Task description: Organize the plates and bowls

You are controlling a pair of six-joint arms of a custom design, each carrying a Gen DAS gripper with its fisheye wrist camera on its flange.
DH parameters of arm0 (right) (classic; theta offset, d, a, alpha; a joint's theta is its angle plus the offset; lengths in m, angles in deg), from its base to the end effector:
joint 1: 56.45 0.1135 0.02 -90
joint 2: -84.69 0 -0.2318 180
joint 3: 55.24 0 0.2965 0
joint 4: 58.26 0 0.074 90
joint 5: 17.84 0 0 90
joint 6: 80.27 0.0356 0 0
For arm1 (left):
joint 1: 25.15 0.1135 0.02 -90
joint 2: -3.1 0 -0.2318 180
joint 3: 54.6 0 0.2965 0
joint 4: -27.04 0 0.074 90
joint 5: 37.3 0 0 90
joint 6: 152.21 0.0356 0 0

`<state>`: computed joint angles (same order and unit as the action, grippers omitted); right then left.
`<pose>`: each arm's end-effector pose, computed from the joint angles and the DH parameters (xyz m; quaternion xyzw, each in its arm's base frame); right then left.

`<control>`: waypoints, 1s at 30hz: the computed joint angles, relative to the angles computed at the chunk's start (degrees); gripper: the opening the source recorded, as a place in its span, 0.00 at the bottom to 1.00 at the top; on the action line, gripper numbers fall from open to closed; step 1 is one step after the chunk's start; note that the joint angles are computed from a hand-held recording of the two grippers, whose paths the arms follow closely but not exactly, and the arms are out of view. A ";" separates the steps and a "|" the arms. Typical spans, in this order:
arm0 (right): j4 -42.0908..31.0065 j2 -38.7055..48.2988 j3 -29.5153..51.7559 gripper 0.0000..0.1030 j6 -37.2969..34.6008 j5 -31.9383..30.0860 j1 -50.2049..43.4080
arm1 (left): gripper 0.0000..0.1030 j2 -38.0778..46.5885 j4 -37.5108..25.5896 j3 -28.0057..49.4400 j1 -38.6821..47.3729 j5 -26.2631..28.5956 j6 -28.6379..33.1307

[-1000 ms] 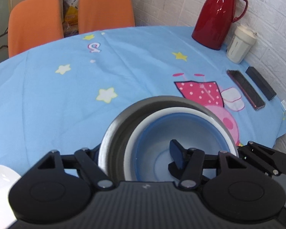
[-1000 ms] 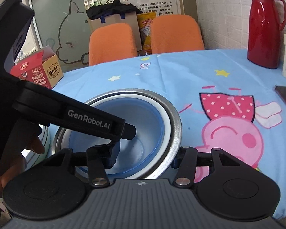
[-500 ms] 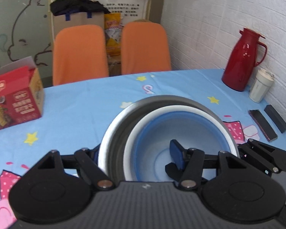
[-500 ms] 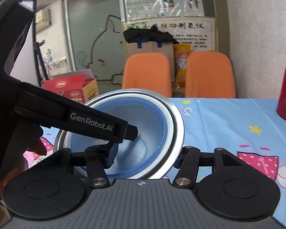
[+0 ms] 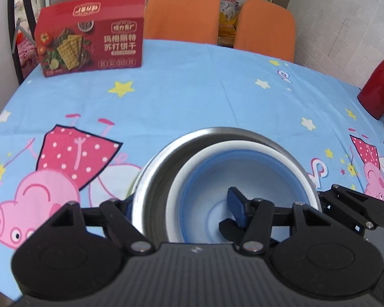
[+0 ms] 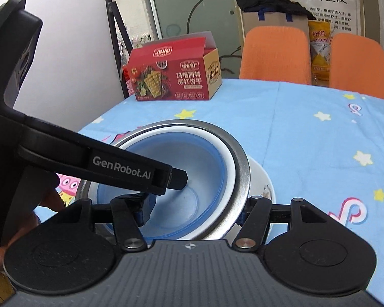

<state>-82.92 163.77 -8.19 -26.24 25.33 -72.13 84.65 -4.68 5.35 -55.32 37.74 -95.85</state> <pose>0.2780 -0.0511 0.1017 -0.2670 0.8453 0.2281 0.4026 0.2868 -0.1561 0.1467 -0.0694 0.9395 -0.0600 0.3302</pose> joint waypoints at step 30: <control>7.50 -3.24 -6.39 1.00 -0.79 -15.37 -30.64 | 0.79 -4.98 -2.12 -4.97 -32.36 -37.24 -24.65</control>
